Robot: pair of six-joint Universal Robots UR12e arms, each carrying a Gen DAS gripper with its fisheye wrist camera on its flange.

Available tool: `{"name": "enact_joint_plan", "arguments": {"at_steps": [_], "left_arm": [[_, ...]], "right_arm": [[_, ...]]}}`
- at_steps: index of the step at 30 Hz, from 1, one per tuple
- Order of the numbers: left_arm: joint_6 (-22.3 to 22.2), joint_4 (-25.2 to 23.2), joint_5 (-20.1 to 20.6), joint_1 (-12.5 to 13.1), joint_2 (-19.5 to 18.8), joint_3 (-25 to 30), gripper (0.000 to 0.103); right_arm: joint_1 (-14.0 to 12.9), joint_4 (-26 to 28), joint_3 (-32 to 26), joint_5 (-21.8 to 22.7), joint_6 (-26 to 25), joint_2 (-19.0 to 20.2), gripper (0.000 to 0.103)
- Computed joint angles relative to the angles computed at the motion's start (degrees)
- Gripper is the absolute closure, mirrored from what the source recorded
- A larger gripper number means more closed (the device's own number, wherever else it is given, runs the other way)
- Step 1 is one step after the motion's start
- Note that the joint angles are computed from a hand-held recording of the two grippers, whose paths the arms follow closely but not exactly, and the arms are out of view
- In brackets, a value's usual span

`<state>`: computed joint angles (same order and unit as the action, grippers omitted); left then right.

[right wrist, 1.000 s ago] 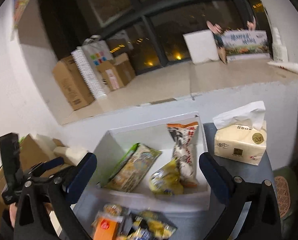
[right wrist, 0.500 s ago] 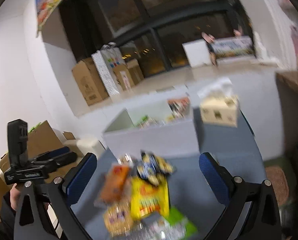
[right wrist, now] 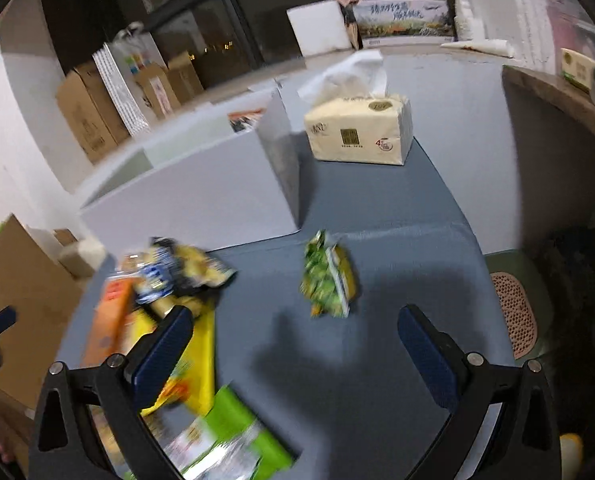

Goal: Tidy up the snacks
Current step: 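Move both tools back over the remaining snacks, then grasp the blue-labelled chip bag with left gripper while right grasps green pea bag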

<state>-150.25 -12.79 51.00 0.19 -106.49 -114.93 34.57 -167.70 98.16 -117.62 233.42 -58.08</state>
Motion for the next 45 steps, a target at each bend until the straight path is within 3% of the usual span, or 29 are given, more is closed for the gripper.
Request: {"name": "enact_joint_plan", "arguments": {"at_steps": [6, 7, 8, 9, 10, 12, 15, 17, 20, 25, 29, 34, 36, 37, 41, 45], "left_arm": [[0.2, -1.1, 1.1, -0.4, -0.5, 0.3, 0.0], [0.1, -1.0, 1.4, -0.4, -0.5, 0.3, 0.0], [0.0, -1.0, 1.6, -0.4, -0.7, 0.4, 0.0], [-0.1, -1.2, 1.8, -0.5, -0.7, 0.5, 0.0], [-0.1, -1.5, 2.0, -0.6, -0.9, 0.6, 0.0], [-0.1, -2.3, 2.1, -0.7, -1.1, 1.0, 0.0], [0.1, -3.2, 2.3, -1.2, -1.4, 1.4, 0.0], [0.2, -3.9, 2.7, -2.0, -1.8, 2.1, 0.0], [-0.3, -3.4, 4.2, -3.8, -2.9, 3.6, 0.0], [-2.5, -7.2, 7.3, -7.4, -6.3, 8.6, 0.0], [-5.4, -6.4, 13.6, -10.7, -9.4, 12.0, 0.0], [-8.7, -8.4, 20.5, -13.1, -12.6, 15.4, 0.002], [-8.7, -8.7, 20.3, -13.0, -13.2, 15.8, 0.018], [-7.9, -9.6, 19.6, -12.9, -13.4, 16.0, 0.038], [-5.6, -6.3, 17.2, -12.2, -12.6, 14.3, 0.043], [-5.1, -2.4, 10.5, -9.8, -9.9, 11.1, 0.044]], "right_arm": [[-3.0, 8.1, -2.9, 3.7, -1.1, 1.6, 0.002], [-3.2, 8.8, -3.2, 4.1, -1.7, 1.8, 0.016], [-3.3, 10.4, -3.6, 4.4, -1.9, 2.0, 0.05], [-2.9, 12.6, -4.3, 2.3, -2.1, 2.1, 0.062], [-2.8, 12.7, -4.2, 1.9, -2.2, 2.0, 0.066], [-3.0, 7.8, -2.5, 4.2, -2.4, 1.5, 0.066], [-1.8, 7.7, -2.4, 0.7, -4.4, 1.0, 0.066], [-1.2, 4.9, -1.3, 0.7, -4.8, 0.2, 0.066], [0.1, 1.7, 0.2, -0.4, -4.5, -1.0, 0.066], [3.2, -4.5, 2.5, -2.7, -2.6, -2.6, 0.066], [5.0, -8.7, 3.4, -4.2, -0.7, -2.7, 0.066], [6.1, -9.4, 4.6, -5.3, 0.3, -3.4, 0.066], [6.2, -10.1, 5.2, -5.2, 0.5, -3.6, 0.066], [6.2, -10.2, 5.4, -5.4, 0.6, -3.6, 0.066], [6.3, -8.5, 5.4, -6.1, 0.9, -3.8, 0.066], [6.6, -8.8, 5.0, -6.4, -0.6, -3.6, 0.066]]}}
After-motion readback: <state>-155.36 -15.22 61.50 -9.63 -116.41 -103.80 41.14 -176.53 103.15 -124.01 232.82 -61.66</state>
